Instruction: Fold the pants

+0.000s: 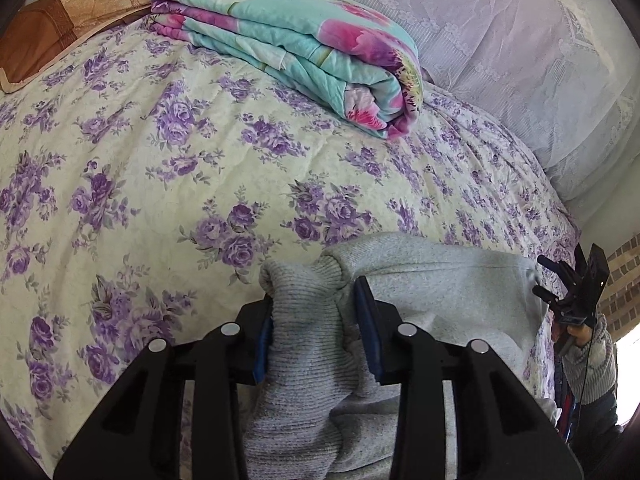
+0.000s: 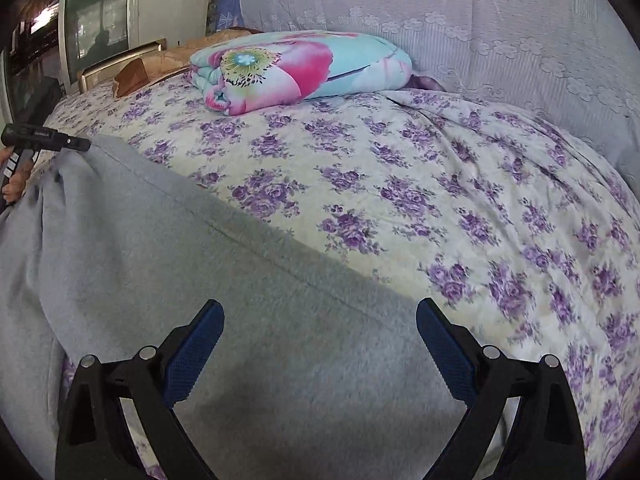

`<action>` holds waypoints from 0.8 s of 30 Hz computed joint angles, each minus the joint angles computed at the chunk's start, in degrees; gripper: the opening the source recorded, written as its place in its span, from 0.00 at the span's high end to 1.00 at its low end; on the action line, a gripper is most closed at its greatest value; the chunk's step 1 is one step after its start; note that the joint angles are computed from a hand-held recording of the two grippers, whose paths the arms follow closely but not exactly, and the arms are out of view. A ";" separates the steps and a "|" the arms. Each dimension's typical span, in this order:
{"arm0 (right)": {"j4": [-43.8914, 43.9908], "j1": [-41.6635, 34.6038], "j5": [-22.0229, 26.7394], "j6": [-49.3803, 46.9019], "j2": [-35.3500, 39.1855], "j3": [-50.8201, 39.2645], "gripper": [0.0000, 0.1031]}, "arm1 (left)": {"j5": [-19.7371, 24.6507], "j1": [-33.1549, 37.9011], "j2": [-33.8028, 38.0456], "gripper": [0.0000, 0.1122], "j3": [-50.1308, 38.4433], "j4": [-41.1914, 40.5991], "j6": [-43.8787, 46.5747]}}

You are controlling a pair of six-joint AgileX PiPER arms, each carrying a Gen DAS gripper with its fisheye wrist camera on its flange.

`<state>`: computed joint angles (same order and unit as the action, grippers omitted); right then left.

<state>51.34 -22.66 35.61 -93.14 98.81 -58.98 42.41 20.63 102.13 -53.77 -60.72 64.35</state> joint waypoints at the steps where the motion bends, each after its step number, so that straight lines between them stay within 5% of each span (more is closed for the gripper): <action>1: 0.03 0.44 0.05 -0.02 1.08 -1.43 0.06 | -0.26 -0.17 0.02 0.68 -0.02 0.19 -0.13; 8: -13.35 5.53 0.63 9.82 9.14 -10.79 0.07 | -3.60 -2.14 -0.46 0.68 0.34 1.97 -1.77; 16: -16.24 6.88 3.75 11.07 12.60 -12.37 0.27 | -7.50 -4.35 -2.16 0.68 1.53 4.07 -2.61; 24: -12.61 8.85 -8.55 5.22 6.51 -1.78 0.73 | -20.95 -12.07 -8.68 0.69 6.82 11.31 -7.34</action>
